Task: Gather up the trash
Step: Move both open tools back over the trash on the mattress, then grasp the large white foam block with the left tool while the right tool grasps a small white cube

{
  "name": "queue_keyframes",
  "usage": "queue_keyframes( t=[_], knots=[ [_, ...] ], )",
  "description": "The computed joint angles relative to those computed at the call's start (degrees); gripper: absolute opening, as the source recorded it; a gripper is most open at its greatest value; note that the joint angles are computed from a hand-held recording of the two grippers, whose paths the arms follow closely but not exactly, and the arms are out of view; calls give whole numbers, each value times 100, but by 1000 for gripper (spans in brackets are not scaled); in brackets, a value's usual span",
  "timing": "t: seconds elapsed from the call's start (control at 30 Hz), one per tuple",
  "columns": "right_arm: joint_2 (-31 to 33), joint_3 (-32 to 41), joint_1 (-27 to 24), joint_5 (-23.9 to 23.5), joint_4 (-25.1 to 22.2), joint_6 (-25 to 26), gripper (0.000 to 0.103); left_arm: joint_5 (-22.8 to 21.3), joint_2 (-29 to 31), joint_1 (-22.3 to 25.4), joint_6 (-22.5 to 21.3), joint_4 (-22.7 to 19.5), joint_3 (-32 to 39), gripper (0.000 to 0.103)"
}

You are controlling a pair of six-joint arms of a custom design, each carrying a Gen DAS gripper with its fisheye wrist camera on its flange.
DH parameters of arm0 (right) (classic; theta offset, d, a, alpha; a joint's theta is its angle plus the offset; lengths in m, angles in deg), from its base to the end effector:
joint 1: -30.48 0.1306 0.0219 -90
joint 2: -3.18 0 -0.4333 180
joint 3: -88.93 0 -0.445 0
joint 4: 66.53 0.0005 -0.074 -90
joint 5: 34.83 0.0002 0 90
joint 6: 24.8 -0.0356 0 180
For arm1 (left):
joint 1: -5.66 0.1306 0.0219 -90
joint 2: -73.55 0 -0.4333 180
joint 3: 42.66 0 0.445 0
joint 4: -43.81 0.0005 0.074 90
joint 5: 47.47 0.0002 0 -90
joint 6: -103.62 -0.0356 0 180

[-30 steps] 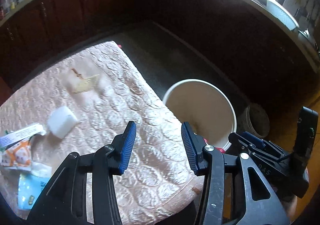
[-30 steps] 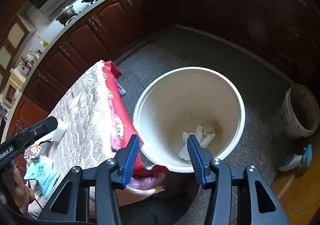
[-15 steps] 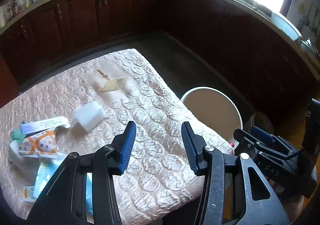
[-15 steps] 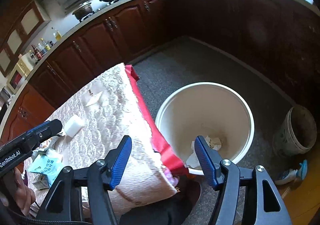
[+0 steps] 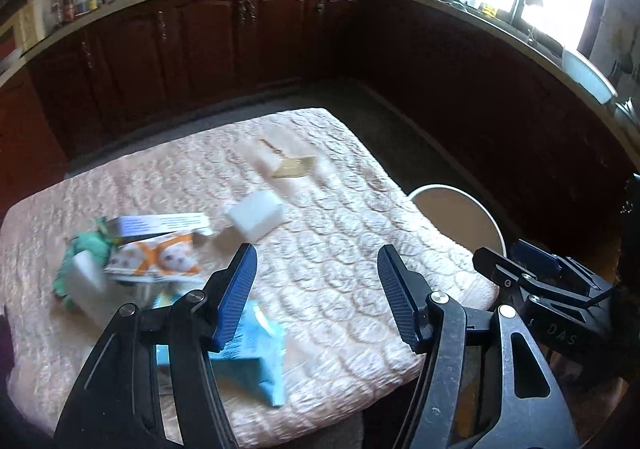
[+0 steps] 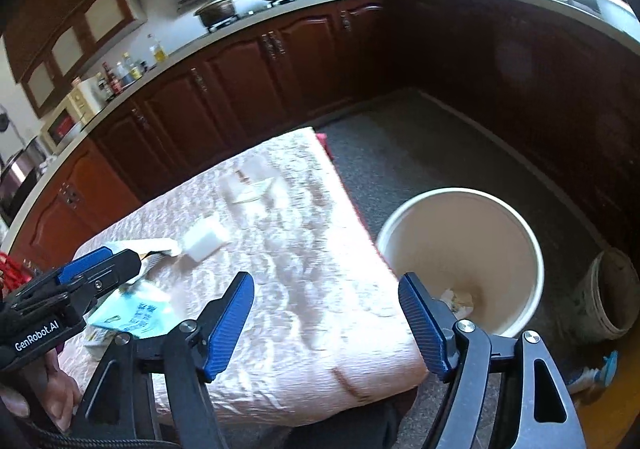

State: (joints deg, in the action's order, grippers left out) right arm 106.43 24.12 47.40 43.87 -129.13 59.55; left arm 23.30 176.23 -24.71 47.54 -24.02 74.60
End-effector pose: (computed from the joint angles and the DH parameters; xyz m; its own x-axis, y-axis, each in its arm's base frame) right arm 0.5965 0.1882 0.5601 -0.7761 -0.1352 -0.6159 -0.3294 0.9198 0.2132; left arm 0.5336 -0.2997 0.5790 -0.7452 -0.1740 -0.6438 -0.1307 0.9847 -0.1149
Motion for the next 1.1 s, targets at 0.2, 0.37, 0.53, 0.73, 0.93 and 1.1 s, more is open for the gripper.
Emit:
queue_keyframes(
  t=[0.2, 0.37, 0.53, 0.73, 0.93, 1.1],
  knots=[
    [31, 67, 272, -144, -75, 134, 73, -134, -549, 118, 63, 42, -591, 62],
    [64, 116, 458, -378, -105, 242, 78, -221, -1105, 301, 165, 42, -1186, 65],
    [147, 189, 682, -568, -240, 420, 78, -287, -1626, 624, 354, -109, -1807, 68],
    [349, 337, 924, -868, -443, 608, 78, 59, -2001, 1115, 823, 29, -2393, 69],
    [680, 638, 1097, -877, -534, 629, 78, 366, -1960, 1460, 947, 274, -2608, 69],
    [1302, 1349, 1140, -452, -806, 544, 81, 624, -1752, 1664, 1191, 436, -2638, 69]
  ],
)
